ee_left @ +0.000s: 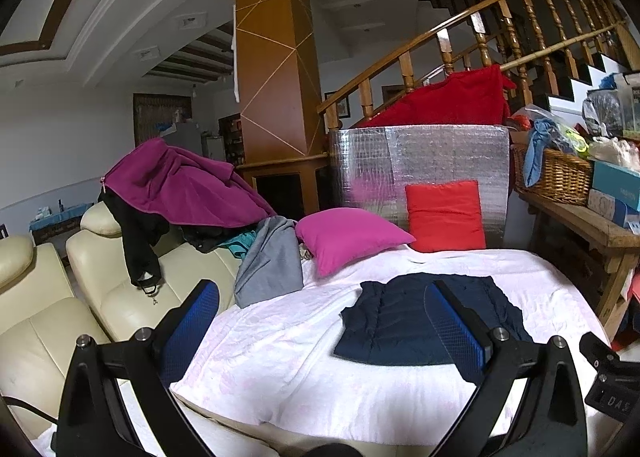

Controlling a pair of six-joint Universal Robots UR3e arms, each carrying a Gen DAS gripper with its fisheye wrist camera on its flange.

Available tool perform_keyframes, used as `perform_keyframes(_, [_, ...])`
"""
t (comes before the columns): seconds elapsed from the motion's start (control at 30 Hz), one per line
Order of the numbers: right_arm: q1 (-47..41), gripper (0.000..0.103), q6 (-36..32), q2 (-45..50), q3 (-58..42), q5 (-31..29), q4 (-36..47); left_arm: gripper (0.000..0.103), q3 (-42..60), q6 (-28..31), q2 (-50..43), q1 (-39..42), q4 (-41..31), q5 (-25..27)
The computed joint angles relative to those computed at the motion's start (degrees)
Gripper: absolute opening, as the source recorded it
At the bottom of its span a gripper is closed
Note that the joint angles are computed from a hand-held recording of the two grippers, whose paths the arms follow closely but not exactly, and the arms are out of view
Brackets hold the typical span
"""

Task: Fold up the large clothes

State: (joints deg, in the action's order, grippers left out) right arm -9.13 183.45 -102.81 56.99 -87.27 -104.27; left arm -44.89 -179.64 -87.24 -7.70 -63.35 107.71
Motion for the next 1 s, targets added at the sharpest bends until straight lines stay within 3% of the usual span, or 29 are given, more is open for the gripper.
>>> perform_keyframes(0.53, [0.3, 0.103, 0.1, 8.8, -9.7, -1.3, 1.3, 0.102, 15.2, -1.1, -11.8, -1.9, -6.2, 2.3])
perform_keyframes(1.0, [2.1, 0.103, 0.5, 11.9, -8.4, -2.6, 0.4, 0.102, 14.5, -0.4, -13.7, -1.4, -6.1, 1.7])
